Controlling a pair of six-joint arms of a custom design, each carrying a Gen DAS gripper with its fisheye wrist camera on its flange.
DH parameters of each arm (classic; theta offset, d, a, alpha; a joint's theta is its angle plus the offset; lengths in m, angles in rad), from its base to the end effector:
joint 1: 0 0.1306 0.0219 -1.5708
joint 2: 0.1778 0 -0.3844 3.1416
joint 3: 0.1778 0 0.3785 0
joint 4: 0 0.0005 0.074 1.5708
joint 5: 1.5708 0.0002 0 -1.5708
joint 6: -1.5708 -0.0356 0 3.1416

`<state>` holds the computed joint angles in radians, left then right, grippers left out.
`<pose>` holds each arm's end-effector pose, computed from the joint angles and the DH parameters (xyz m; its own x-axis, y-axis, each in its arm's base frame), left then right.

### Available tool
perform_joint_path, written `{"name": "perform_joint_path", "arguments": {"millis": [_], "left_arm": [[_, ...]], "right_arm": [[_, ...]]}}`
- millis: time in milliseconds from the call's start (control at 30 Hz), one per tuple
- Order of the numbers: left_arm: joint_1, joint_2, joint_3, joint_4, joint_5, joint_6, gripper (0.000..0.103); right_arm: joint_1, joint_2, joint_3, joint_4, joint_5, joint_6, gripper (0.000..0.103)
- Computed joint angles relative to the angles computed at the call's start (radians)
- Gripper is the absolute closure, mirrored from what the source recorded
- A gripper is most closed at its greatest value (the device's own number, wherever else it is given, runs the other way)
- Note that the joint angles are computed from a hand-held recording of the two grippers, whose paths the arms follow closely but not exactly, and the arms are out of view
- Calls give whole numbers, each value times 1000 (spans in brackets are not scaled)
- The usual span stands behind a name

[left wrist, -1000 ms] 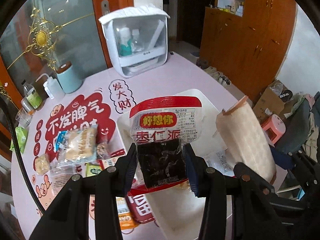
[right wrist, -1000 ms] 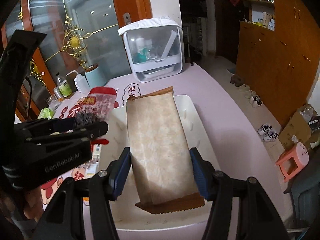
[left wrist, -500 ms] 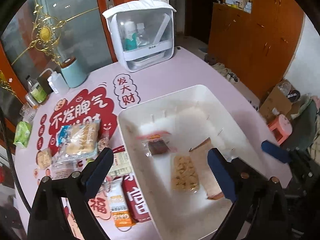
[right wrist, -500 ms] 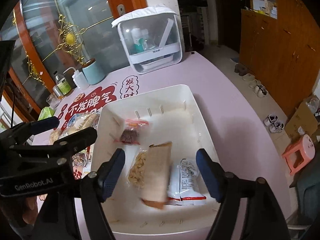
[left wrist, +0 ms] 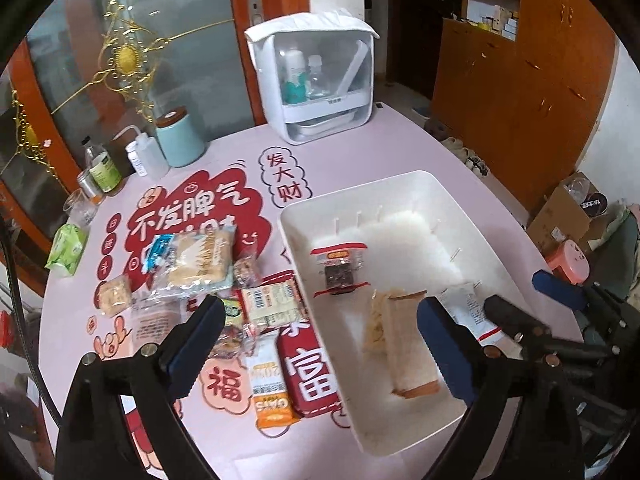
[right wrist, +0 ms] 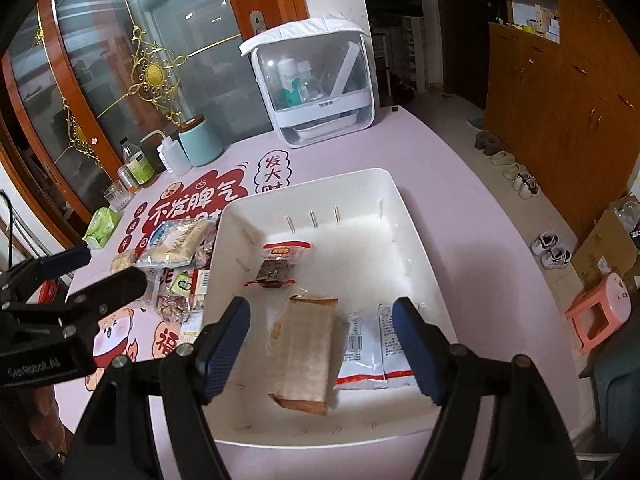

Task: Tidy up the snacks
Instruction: 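Withdraw both open tools from the tray back toward the snacks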

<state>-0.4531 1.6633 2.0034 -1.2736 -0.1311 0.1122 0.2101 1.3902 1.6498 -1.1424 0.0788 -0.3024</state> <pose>0.4929 -0.2354 0.5393 -0.7588 0.2460 -0.6030 0.2809 0.9590 0.0378 0.4467 0.0919 0.5274 -0.7686 0.1397 -0.6243 0.0732 0.9887 0.1310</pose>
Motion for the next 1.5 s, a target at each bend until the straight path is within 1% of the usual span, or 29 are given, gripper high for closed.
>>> {"name": "perform_joint_path", "arguments": {"millis": [233, 433, 567, 700, 833, 933, 1067, 1167, 1300, 1400, 1500], "left_arm": [[26, -94, -103, 16, -5, -2, 7], [80, -192, -200, 29, 0, -24, 7], [152, -255, -257, 35, 23, -56, 7], [240, -292, -288, 26, 51, -98, 7], [343, -310, -302, 29, 77, -174, 7], [413, -309, -292, 37, 104, -230, 7], [508, -282, -255, 46, 166, -299, 7], [559, -251, -225, 61, 199, -351, 7], [602, -200, -181, 85, 254, -424, 7], [619, -131, -111, 70, 301, -487, 7], [620, -64, -51, 64, 322, -549, 7]], "right_arm": [[41, -21, -4, -9, 34, -27, 29], [97, -21, 3, -35, 82, -68, 29], [149, -5, 25, -57, 123, -115, 29], [207, 23, 66, -80, 162, -162, 29], [275, 51, 107, -103, 211, -205, 29], [320, 80, 149, -129, 246, -237, 29], [373, 132, 221, -179, 312, -274, 29], [399, 184, 285, -220, 333, -293, 29], [422, 248, 359, -265, 338, -315, 29], [437, 301, 412, -296, 331, -336, 29], [448, 350, 450, -322, 325, -359, 29]]}}
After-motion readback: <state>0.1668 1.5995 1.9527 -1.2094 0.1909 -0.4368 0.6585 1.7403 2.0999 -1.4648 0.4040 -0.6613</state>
